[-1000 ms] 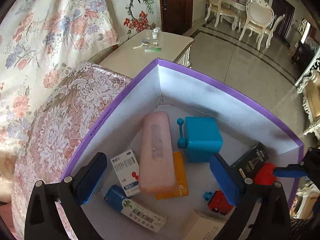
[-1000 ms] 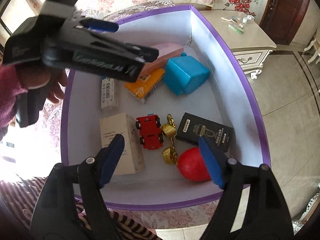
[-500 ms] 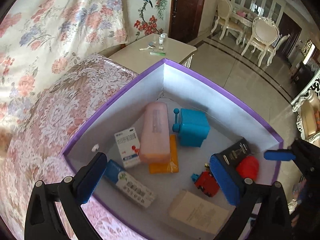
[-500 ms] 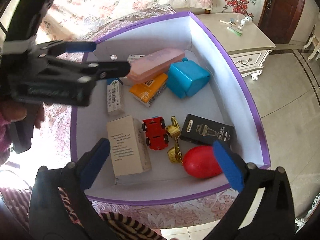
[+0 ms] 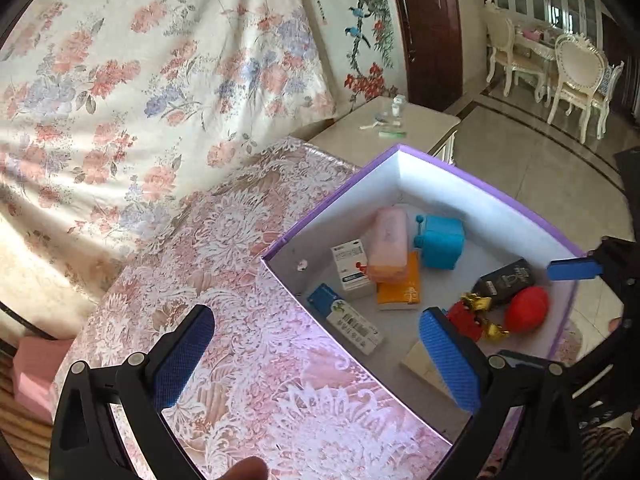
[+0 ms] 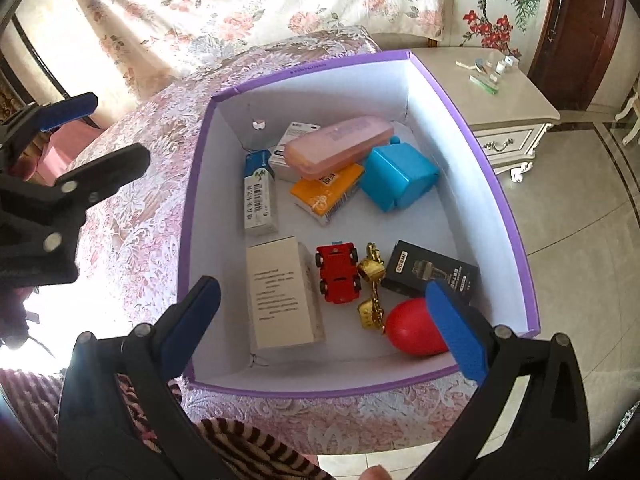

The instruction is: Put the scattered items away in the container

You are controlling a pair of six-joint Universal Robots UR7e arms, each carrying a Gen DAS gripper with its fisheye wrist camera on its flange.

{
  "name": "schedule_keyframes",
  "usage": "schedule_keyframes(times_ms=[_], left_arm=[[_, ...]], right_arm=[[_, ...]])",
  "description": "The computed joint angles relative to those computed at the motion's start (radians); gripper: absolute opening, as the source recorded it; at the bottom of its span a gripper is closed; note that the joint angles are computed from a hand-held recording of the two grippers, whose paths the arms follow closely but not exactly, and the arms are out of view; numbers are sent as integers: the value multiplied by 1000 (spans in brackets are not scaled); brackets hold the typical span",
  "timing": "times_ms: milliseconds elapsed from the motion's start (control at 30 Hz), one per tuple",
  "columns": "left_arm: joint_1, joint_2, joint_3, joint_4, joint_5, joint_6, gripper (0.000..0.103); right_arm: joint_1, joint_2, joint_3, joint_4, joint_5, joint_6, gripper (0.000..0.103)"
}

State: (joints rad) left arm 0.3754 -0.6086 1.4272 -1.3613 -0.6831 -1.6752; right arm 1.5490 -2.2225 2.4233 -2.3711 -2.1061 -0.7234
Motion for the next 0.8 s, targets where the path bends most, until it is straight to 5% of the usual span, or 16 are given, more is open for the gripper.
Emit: schedule_keyframes(times_ms=[200, 400, 800], left_arm=[[-20, -36, 63, -237, 10, 128, 103], [-22, 15, -46, -97, 2, 61, 103], [-18, -27, 35, -303, -52, 108, 103]], right_arm=[[116, 7, 6, 6, -139, 32, 102], [211, 15, -18, 57, -257, 92, 102], [247, 23, -24, 74, -301, 99, 102]])
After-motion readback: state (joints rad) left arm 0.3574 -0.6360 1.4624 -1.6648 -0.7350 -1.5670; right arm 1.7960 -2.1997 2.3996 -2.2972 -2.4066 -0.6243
